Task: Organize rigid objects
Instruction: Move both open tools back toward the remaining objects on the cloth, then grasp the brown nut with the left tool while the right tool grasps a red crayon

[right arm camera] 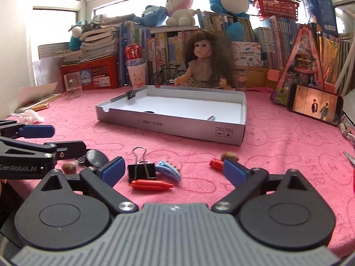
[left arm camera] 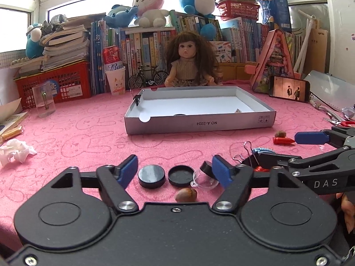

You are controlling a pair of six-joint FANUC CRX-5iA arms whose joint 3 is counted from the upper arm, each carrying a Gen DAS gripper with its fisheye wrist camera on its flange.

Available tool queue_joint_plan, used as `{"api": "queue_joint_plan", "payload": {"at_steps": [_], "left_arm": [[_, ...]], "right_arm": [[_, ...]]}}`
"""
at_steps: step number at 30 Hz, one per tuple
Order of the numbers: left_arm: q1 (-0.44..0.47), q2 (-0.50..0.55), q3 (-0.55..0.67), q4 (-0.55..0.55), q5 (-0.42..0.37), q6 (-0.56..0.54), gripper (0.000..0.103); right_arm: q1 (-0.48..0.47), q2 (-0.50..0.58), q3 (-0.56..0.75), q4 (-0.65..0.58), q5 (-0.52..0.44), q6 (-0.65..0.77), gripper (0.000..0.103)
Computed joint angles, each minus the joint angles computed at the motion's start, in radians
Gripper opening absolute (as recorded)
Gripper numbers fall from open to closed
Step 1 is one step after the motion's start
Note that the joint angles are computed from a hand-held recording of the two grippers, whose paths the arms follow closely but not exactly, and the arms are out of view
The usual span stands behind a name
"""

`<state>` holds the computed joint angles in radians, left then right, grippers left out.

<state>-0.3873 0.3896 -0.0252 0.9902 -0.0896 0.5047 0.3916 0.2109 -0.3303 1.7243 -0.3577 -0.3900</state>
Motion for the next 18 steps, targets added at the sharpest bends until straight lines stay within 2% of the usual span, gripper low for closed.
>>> {"api": "queue_joint_plan", "payload": {"at_steps": [4,8,12,18], "left_arm": [[0.039,-0.015,0.020,-0.197,-0.074,0.201,0.050],[0.059,-0.025,0.056,-0.424,-0.124,0.455,0.050],[0.058,-0.021,0.128,-0.701,-0.170,0.721,0.048],[0.053,0.000,0.186,-0.790,-0.235,0.820,0.048]], "right_arm": [[0.029,-0.002,-0.007,-0.041,-0.021,0.043,0.093],[0.059,0.014,-0.015,0.027,-0.125,-0.057,0.093],[0.086,0.036,0.002,-0.006,-0.178,-0.033,0.090],[0.096,0.049,0.016,-0.073,-0.188,-0.026,0.080]]}}
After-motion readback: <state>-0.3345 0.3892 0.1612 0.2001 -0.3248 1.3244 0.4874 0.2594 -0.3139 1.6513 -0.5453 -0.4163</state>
